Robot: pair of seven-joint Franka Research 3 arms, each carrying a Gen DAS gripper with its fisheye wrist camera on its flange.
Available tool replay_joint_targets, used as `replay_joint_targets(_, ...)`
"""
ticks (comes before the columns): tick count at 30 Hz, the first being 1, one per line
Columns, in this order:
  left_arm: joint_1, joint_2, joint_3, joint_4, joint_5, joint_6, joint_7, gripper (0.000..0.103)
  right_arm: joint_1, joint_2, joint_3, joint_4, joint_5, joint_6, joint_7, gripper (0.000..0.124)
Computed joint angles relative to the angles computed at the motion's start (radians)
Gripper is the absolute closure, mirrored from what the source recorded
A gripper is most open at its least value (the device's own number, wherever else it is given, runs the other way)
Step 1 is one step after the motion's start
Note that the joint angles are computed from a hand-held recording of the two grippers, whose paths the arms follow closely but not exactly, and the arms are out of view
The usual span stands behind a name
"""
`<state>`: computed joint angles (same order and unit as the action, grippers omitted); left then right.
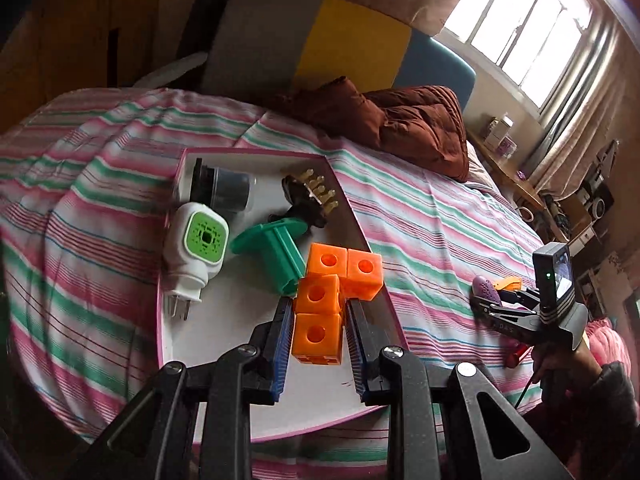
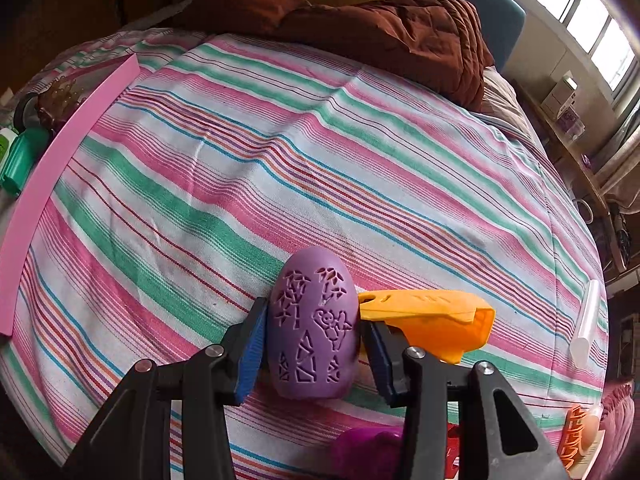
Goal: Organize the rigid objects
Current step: 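Carry the orange cubes toward the tray with the left gripper while the right holds the egg, then lower the cubes into the tray and open the left gripper while the right holds the egg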
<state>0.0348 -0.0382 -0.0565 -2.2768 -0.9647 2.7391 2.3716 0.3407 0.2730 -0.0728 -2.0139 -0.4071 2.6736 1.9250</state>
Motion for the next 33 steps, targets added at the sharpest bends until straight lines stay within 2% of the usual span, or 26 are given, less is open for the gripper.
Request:
replay_joint_targets(5, 0.006, 0.048, -0.014, 0.030, 0.080, -0.065, -0.097, 0.077, 0.000, 0.000, 0.000, 0.000, -0.001, 0.000, 0.000, 0.078)
replay_joint_targets(11, 0.030, 0.119, -0.043, 0.113, 0.106, -0.104, -0.177, 0.077, 0.002, -0.002, -0.001, -0.001, -0.002, -0.002, 0.001, 0.078)
replay_joint_targets(15, 0.038, 0.159, -0.072, 0.153, 0.126, -0.068, -0.215, 0.077, 0.002, -0.003, -0.001, -0.001, -0.008, -0.003, 0.002, 0.078)
replay_joint_targets(25, 0.071, 0.261, -0.116, 0.253, 0.246, -0.067, -0.398, 0.077, 0.006, -0.008, -0.002, -0.009, -0.032, -0.001, 0.012, 0.078)
replay_joint_targets(33, 0.078, 0.278, -0.147, 0.255, 0.346, -0.012, -0.468, 0.076, 0.004, -0.011, 0.000, -0.014, -0.038, 0.002, 0.016, 0.078)
